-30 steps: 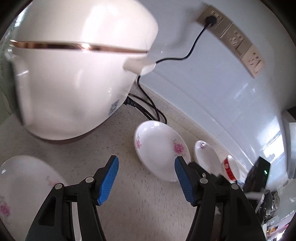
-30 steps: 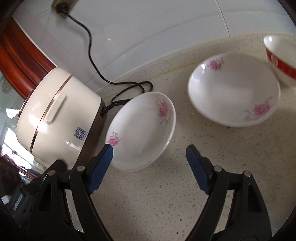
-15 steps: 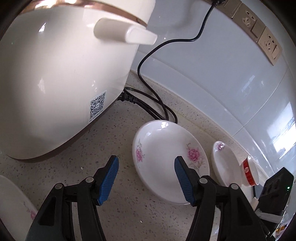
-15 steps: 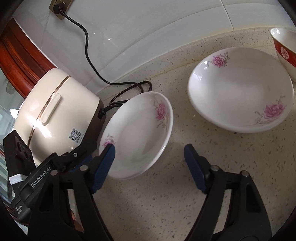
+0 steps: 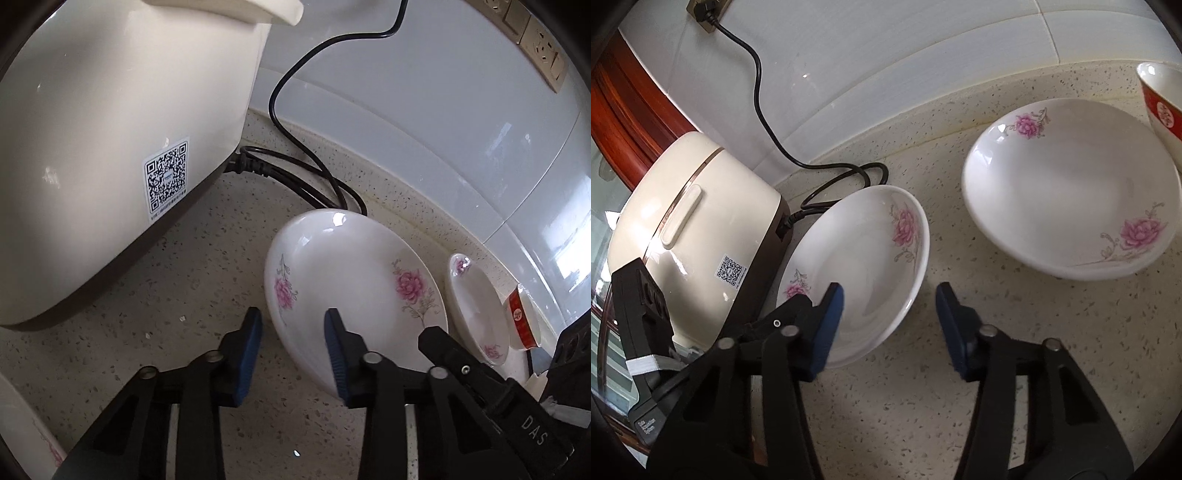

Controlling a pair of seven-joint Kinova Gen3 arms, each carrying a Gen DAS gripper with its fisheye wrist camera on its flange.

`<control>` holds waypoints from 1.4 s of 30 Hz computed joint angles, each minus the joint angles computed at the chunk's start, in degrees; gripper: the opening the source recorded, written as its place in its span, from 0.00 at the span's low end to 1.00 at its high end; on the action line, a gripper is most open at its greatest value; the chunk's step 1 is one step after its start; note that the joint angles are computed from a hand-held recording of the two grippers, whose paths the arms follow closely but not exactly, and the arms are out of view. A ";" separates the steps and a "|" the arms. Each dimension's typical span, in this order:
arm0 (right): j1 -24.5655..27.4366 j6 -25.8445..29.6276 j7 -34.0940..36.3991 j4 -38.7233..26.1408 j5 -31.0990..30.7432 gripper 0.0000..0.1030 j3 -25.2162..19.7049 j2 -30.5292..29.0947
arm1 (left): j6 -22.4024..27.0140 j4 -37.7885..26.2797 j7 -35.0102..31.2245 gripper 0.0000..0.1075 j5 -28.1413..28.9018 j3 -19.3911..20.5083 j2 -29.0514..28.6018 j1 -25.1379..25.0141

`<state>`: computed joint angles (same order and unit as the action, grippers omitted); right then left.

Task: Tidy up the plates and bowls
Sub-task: 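Move both grippers to the second pink-flower plate and close on its rim, then lift the second plate and carry it over the first plate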

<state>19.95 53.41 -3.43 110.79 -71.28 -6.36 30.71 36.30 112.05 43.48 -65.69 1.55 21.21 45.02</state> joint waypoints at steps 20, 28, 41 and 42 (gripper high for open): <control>-1.32 -3.23 4.01 2.36 -1.22 0.37 -0.21 -2.04 | 2.02 -1.76 -3.92 0.19 1.57 -0.28 1.53 0.84; -1.37 -2.89 7.27 4.05 -2.58 0.37 0.43 -3.13 | 1.74 -1.42 -3.91 0.19 3.37 -0.22 0.68 0.86; -2.26 -2.45 8.47 6.23 -2.16 0.37 2.29 -6.59 | 5.46 -0.38 -1.40 0.19 3.59 1.76 -1.44 2.95; -2.66 -2.89 8.24 6.37 -2.04 0.37 2.41 -6.95 | 5.99 -0.25 -0.91 0.19 3.37 2.04 -1.69 3.18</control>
<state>17.29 50.52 4.81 117.16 -73.32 -3.95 23.76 42.29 111.79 42.57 -62.32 3.59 19.52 48.20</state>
